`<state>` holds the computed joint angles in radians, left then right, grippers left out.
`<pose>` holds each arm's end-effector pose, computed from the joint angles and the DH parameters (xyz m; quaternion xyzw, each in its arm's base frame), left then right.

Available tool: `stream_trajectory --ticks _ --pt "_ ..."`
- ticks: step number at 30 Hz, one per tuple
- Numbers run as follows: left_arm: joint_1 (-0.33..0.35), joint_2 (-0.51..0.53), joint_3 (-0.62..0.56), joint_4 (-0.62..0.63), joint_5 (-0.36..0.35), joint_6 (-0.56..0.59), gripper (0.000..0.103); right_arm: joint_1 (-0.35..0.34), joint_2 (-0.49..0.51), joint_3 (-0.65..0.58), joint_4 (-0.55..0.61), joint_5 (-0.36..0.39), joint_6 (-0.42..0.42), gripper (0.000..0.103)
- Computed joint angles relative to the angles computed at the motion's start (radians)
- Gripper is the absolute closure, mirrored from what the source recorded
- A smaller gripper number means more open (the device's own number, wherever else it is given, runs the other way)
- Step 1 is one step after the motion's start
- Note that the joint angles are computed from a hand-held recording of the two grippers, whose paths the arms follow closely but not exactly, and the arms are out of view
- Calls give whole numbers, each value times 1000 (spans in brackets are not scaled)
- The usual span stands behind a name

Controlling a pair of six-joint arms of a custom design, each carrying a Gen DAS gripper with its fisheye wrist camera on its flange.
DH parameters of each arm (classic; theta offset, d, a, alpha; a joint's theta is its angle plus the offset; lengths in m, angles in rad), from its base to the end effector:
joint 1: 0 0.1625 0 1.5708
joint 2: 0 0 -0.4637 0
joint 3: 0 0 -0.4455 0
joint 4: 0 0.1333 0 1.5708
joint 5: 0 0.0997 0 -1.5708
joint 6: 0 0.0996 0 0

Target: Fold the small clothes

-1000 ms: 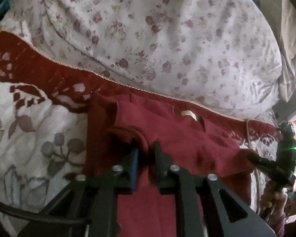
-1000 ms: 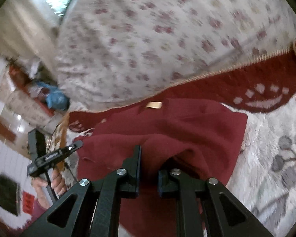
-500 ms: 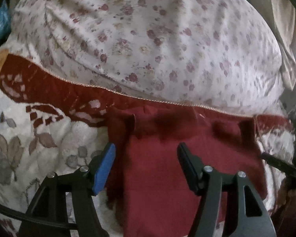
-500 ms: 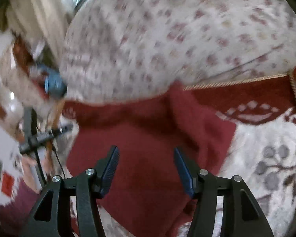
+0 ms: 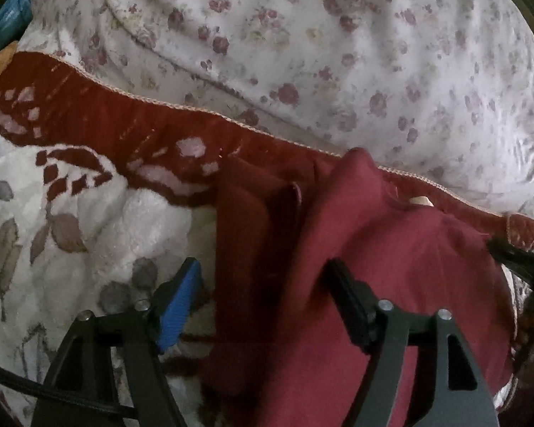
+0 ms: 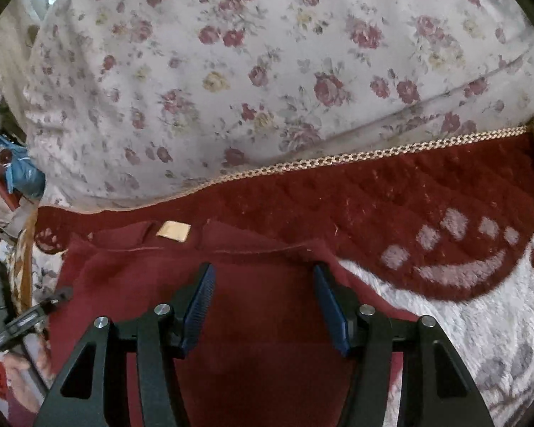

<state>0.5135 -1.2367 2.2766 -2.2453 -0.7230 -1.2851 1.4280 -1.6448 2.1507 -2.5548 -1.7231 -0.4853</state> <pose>-0.2873 -0.4008 0.1192 -0.0276 0.8990 -0.3082 0.3099 0.0474 -0.5011 0.3675 0.1473 -0.9576 0.2017 0.1432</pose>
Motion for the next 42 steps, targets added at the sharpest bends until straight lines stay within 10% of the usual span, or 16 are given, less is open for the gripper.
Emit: stream_trajectory --ticks 12,15,18,28,31,42 --pt "-120 -83 40 68 12 -92 29 -152 -529 193 315 117 -196 38" --pt "-148 -104 49 117 -14 -135 29 -163 -544 227 341 99 -226 78" --pt "-183 -140 66 185 -57 -227 29 -143 -551 253 306 69 -264 94" --pt "-225 -180 99 327 -140 -348 28 -45 -580 235 312 -43 -217 85" --pt "-219 -178 98 320 -121 -330 29 63 -558 220 272 -49 -186 49" --pt "-181 -159 117 213 -142 -244 26 390 93 113 42 7 125 47"
